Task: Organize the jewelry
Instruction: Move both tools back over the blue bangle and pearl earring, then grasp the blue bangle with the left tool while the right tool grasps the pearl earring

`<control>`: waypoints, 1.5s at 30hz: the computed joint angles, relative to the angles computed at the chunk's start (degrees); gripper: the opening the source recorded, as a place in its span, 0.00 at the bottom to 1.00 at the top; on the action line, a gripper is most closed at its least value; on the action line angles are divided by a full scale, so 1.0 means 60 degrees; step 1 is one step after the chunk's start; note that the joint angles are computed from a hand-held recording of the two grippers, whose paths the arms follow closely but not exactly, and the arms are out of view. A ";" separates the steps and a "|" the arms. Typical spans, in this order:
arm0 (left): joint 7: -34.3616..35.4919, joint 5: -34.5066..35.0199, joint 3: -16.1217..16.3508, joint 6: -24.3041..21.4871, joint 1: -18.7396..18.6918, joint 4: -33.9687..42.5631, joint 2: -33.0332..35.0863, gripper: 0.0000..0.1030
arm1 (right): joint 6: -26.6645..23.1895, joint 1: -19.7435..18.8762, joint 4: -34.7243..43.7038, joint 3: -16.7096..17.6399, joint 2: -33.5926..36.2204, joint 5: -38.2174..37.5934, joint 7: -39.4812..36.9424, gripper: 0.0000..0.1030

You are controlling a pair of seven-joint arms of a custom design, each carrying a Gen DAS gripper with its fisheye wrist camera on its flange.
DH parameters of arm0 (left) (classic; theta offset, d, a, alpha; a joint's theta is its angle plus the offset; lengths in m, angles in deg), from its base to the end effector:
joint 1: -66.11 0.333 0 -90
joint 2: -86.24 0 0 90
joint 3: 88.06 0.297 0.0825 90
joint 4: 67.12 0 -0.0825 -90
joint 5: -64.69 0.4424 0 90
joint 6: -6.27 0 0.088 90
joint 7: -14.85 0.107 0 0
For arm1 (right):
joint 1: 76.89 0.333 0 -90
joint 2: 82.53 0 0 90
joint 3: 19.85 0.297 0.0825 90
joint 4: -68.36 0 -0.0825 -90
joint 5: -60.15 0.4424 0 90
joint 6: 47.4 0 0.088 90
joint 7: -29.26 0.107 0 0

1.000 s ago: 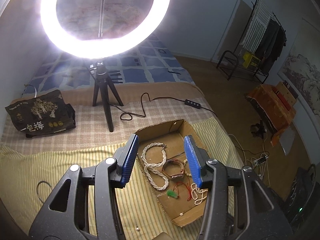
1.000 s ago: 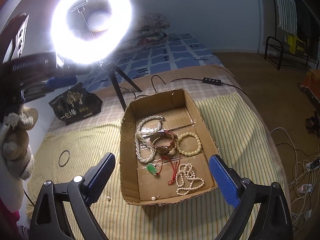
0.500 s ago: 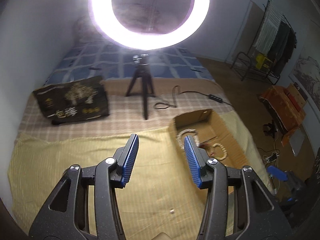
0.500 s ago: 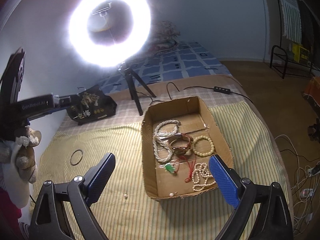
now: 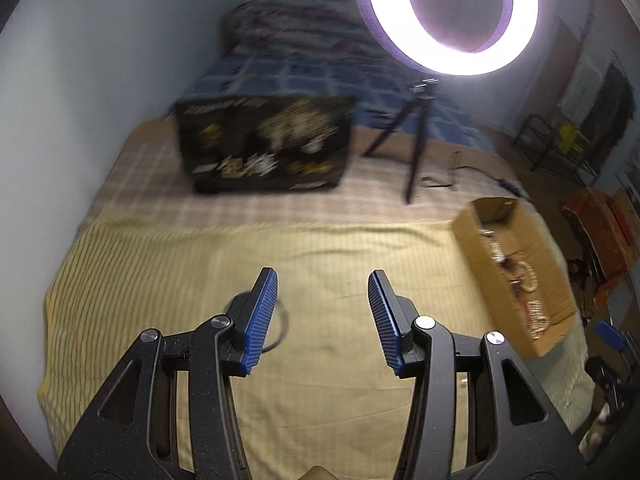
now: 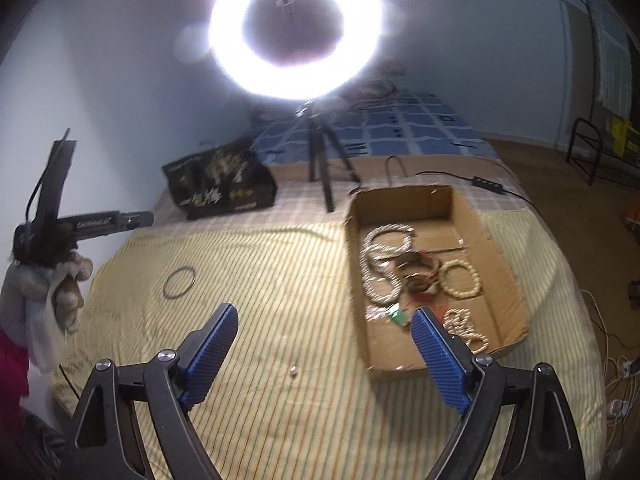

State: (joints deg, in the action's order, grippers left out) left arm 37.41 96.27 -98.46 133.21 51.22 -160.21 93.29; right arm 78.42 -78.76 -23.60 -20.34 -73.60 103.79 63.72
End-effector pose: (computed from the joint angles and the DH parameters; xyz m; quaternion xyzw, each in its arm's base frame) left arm 0.6388 -0.2760 0.5708 -0.8153 0.4769 -0.2306 0.2339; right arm 0.7048 -0.0043 0.5606 -0.8138 0.4260 -0.0985 0.3828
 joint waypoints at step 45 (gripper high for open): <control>0.0205 -0.2765 0.0308 0.0366 0.0939 -0.1732 0.0129 0.16 | -0.0486 0.0782 -0.0270 0.0406 0.1088 -0.3185 0.0686 0.24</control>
State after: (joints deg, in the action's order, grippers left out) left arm 38.64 79.68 -96.61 135.40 56.86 -170.60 94.06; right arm 75.51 -74.07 -25.22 -17.90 -67.07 84.67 67.84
